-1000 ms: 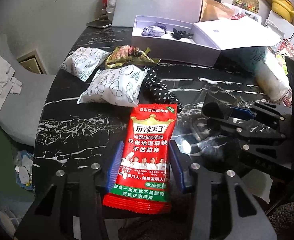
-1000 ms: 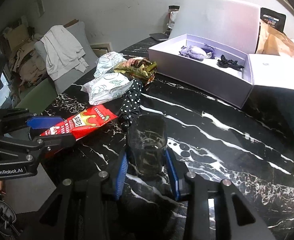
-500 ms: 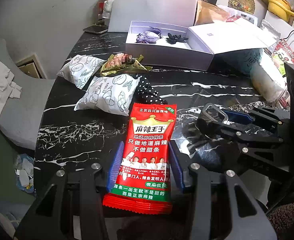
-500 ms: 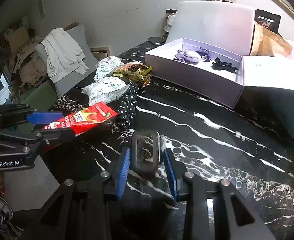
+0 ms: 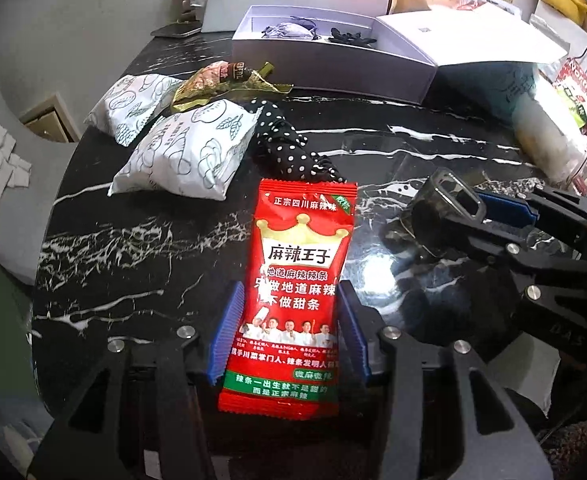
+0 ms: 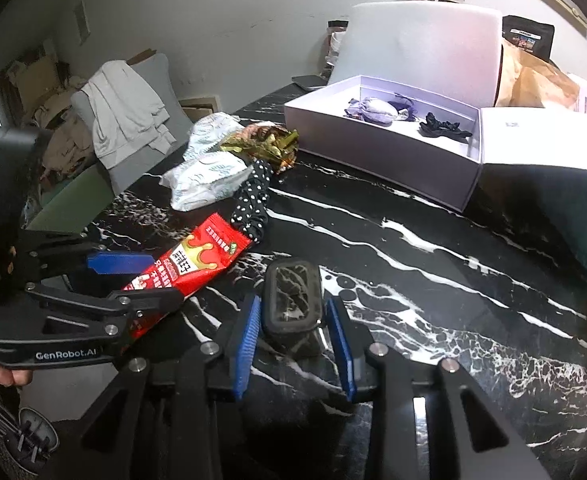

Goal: Organize objects
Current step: 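Close the left tool on the red packet and lift it while the right tool holds the cup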

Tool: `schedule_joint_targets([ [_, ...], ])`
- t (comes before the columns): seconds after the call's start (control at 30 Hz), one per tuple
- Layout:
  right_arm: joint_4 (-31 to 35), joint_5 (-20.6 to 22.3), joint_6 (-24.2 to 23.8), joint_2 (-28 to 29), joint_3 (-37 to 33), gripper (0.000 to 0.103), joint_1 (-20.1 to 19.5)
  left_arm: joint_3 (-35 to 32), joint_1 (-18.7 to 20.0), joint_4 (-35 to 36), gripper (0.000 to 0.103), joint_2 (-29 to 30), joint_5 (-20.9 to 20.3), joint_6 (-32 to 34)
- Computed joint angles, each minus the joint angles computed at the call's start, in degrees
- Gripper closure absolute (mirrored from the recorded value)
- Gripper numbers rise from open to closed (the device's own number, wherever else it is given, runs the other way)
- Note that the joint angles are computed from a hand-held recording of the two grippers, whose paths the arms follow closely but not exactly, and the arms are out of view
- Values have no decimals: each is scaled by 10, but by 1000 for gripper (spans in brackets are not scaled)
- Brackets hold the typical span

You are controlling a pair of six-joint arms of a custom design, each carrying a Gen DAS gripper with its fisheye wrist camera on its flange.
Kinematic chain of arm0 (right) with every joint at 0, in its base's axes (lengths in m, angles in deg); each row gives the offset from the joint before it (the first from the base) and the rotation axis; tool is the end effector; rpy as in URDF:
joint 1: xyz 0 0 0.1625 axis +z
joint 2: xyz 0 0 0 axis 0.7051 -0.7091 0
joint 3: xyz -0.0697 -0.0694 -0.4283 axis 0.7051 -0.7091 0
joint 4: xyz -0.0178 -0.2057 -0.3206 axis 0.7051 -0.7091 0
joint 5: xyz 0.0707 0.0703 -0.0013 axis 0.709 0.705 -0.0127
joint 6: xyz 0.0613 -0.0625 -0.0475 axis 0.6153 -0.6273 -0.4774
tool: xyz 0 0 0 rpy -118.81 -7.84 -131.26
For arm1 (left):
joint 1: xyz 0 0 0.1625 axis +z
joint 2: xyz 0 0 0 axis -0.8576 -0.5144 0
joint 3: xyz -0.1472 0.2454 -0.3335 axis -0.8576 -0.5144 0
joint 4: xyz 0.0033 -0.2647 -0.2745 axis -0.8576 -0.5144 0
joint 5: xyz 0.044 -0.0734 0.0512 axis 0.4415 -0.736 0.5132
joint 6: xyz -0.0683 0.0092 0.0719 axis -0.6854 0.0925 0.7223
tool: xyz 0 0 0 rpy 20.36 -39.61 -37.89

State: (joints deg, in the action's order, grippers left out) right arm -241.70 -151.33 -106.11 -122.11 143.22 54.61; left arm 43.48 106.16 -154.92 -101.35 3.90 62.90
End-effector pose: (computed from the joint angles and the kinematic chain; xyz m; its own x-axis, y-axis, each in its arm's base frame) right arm 0.1558 -0.4528 0.1206 -0.7591 -0.1079 0.6420 -0.4766 0.7638 -0.4352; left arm -0.1880 -0.4857 0.0925 -0.6886 0.4273 -0.5858 0.5921 0.7978 -0.1140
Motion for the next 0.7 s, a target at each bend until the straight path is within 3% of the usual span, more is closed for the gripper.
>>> schedule_joint_targets([
  [0.2, -4, 4, 2, 4, -4, 68, -3, -4, -2, -37, 60, 18, 8, 25],
  [0.3, -1, -1, 5, 3, -5, 68, -2, -8, 2, -29, 61, 8, -23, 14],
  [0.7, 11, 2, 2, -30, -3, 68, 4, -26, -21, -11, 61, -24, -4, 27],
])
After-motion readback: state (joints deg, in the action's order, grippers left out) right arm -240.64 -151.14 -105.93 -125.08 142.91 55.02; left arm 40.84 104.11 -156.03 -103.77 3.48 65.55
